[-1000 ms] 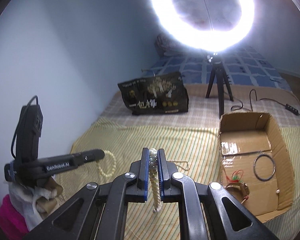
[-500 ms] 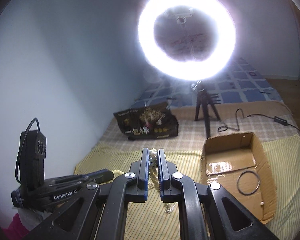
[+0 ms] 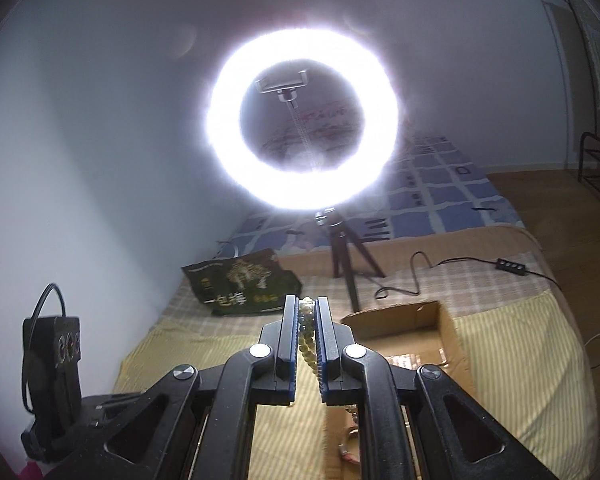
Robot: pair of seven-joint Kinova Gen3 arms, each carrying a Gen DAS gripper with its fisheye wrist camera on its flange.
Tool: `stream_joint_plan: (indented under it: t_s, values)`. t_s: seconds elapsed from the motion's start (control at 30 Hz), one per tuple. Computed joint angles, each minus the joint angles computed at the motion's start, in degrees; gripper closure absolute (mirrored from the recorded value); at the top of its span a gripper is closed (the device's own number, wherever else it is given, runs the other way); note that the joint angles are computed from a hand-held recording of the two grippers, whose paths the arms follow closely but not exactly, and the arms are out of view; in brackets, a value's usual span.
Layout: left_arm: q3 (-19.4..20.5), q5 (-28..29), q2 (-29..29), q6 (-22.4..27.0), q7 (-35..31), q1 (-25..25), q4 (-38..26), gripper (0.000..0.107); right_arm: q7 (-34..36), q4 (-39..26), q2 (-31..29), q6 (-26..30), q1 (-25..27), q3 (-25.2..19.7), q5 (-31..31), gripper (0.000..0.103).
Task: Organize jewelry
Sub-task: 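Carry the bracelet and necklace in both grippers over the cardboard box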
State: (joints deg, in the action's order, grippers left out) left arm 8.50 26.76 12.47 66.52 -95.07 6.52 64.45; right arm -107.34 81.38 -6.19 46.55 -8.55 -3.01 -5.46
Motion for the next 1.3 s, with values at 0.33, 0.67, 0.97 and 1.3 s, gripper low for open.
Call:
stream_joint_plan:
  t_s: [0.33,0.67,0.97,1.3]
  values:
    - [2.3,-1.3,3.2,-0.7,2.2,5.3,-2.2,0.102,5.8,-0.9,3.2,0.4,2.7,3.0,-4.6,0.098]
    - [3.4,-3.3,6.9,-1.0,4.2,9.8,-4.1,0.102,9.2,-1.1,7.0,0.6,5.6,3.7,-6.7,0.098]
    - [3.3,-7.2,9.2,-1.7,6.1,13.4,-5.0,0.102,12.7,0.0,9.3,-0.3,8.9,4.2,-11.7,0.098]
    - [3.2,-9.6,9.7,-1.0,6.9,14.6,-5.9,0.102,14.5,-0.1,11.5,0.4,10.2,3.5,-14.0,0.076]
